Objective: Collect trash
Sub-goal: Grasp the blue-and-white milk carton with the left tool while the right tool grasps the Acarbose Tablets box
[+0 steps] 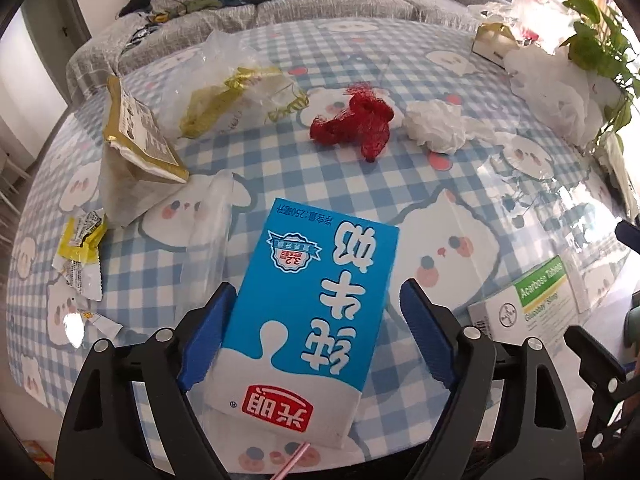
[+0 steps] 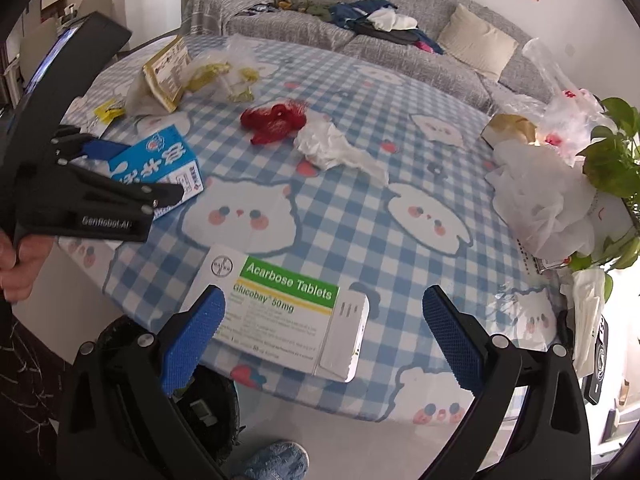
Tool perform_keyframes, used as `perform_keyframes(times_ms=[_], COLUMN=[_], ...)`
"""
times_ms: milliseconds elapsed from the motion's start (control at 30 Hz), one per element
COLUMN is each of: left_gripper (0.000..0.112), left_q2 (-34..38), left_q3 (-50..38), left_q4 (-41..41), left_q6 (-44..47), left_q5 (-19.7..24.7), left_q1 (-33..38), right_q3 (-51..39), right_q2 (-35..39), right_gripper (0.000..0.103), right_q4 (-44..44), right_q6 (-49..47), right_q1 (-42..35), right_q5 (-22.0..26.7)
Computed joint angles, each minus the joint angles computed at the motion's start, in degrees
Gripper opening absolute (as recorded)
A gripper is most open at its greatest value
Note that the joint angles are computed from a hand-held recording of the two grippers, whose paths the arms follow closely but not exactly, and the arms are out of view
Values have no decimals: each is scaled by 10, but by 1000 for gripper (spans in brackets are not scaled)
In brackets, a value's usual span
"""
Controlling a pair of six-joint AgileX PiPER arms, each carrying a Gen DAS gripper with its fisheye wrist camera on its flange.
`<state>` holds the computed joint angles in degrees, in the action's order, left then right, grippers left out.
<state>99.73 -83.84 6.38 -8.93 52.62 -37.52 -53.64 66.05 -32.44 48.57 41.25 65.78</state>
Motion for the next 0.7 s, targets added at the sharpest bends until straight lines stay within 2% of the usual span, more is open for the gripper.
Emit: perform_keyframes(times_ms=[167, 333, 467, 567, 700], left_gripper=[72, 66, 65, 65, 65], left_q2=[4, -5, -55, -115, -187], left_q3=[0, 3, 34, 84, 153], left_q4=[9, 2, 5, 0, -22], left_q6=[-3, -6, -21, -21, -23], left_q5=[-2, 4, 10, 1, 11], left_q1=[-3, -2, 5, 24, 60], right_q3=[-4, -25, -49, -68, -93], right_q2=[-5, 5, 23, 40, 72], right_gripper=[95, 95, 95, 95, 95], right_q4=[30, 73, 118, 164, 194], right_q6=[-58, -164, -277, -363, -439], right_q1=[-14, -39, -67, -96, -118], right_q5=[-12, -6, 6, 13, 27])
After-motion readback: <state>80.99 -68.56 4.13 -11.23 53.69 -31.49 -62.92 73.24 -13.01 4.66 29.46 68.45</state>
